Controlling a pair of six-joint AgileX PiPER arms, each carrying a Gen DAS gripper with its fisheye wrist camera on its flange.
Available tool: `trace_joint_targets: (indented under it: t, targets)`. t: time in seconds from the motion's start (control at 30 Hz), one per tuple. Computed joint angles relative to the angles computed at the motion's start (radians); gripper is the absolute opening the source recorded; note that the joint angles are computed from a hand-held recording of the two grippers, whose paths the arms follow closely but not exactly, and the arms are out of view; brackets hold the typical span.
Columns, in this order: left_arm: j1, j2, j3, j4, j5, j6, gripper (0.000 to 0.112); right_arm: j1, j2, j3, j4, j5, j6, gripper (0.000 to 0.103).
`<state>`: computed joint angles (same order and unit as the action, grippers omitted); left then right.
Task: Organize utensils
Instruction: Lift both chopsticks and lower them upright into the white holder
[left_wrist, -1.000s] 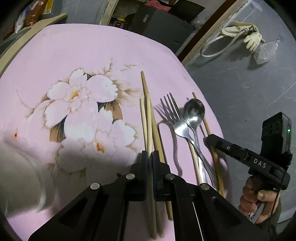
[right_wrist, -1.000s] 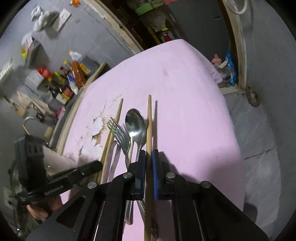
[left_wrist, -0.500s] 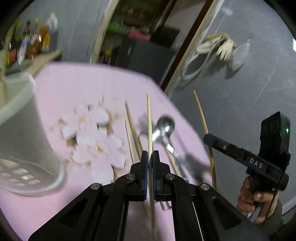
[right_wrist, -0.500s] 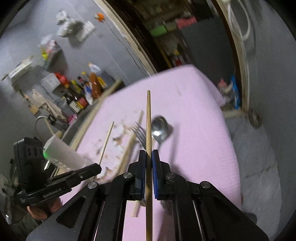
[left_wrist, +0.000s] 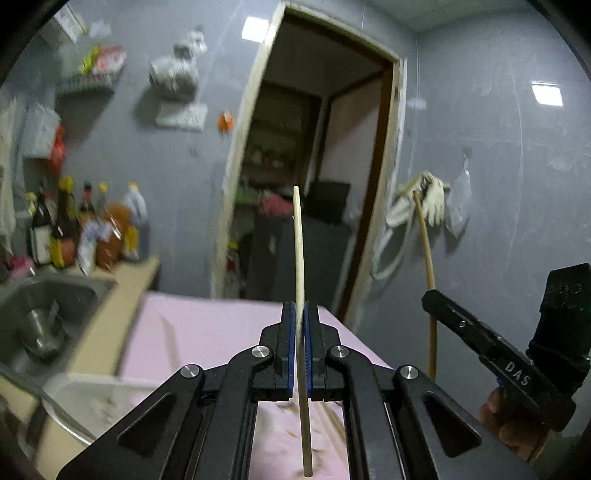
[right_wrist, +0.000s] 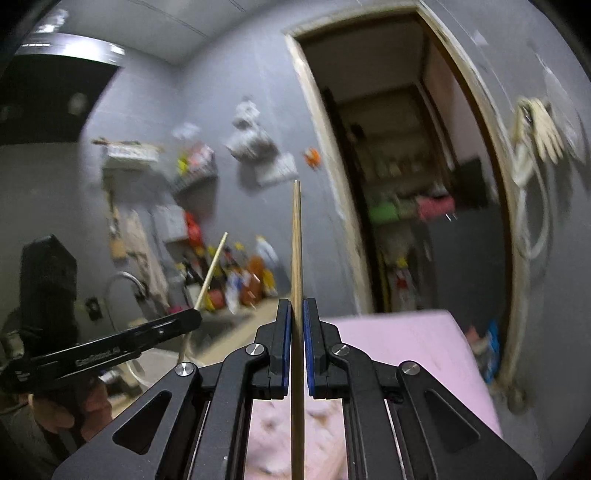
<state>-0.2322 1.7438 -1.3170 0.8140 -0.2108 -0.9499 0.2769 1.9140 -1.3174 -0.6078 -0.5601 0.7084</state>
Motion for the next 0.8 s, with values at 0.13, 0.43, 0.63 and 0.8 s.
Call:
trace_joint_targets:
  t: [0.13,0.43,0.63,0.8]
  targets:
    - [0.098,-0.041,0.042,-0.032,-0.070,0.063,0.002,0.063,0.056,-0.110,0.052,-0.031,-0.050,0.005]
    - [0.270,0.004,0.049,-0.115,-0.130,0.099,0.002,0.158,0.201,-0.354,0.039,-0.027,-0.011,0.005]
    - [0.282,0.061,0.042,-0.336,-0.120,0.295,0.002,0.193,0.284,-0.467,0.009,0.010,-0.002,0.005]
    - [0.270,0.087,0.054,-0.418,-0.134,0.406,0.002,0.212,0.333,-0.515,0.024,0.050,-0.071,0.005]
